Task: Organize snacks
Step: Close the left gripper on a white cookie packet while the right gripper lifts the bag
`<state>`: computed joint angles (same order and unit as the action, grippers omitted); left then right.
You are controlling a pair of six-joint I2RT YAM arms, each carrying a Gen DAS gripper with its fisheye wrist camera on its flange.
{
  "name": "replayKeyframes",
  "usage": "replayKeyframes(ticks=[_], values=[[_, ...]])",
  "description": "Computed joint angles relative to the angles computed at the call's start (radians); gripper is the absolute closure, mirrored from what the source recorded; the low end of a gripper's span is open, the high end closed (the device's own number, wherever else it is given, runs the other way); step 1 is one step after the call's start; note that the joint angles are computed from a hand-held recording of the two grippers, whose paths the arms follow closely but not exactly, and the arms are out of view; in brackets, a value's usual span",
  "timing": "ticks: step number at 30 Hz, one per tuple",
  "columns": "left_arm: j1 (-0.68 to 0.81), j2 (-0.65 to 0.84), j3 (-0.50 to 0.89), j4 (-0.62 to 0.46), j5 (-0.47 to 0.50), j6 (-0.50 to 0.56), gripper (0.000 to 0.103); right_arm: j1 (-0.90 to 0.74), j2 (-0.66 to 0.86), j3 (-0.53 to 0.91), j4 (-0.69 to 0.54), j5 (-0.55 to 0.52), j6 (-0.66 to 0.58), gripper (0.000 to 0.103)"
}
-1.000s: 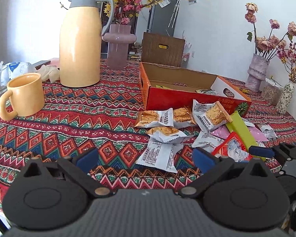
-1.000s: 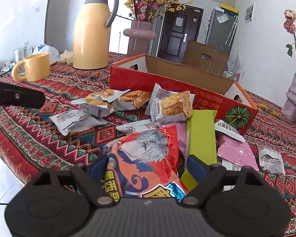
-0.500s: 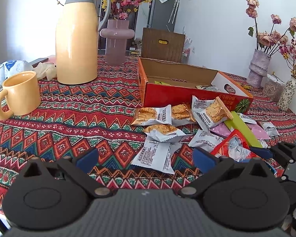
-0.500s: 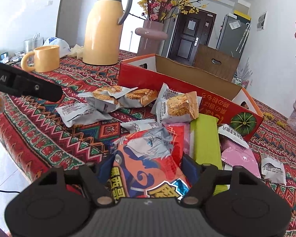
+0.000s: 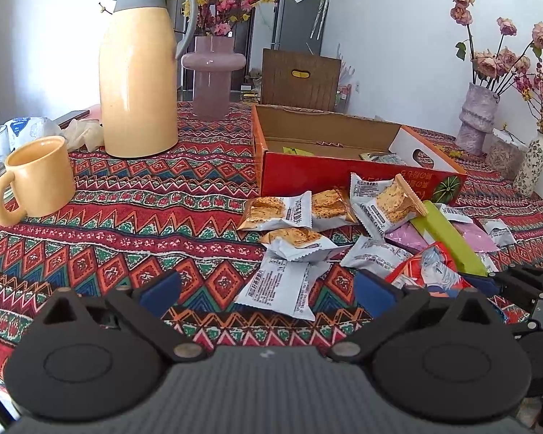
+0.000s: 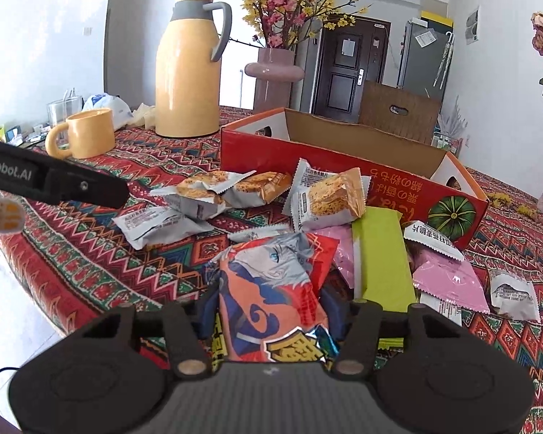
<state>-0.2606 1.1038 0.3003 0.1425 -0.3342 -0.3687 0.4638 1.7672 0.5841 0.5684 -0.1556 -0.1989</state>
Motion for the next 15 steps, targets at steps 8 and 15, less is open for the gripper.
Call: replayKeyframes(ticks=[8, 15], values=[[0.002, 0.045, 0.020, 0.012, -0.003, 0.000, 0.000, -0.039, -0.050, -0.033, 0.045, -0.057, 0.045, 0.050], [0.003, 0.160, 0.064, 0.047, -0.011, 0.013, 0.000, -0.101, -0.083, -0.046, 0.097, -0.103, 0.096, 0.050]])
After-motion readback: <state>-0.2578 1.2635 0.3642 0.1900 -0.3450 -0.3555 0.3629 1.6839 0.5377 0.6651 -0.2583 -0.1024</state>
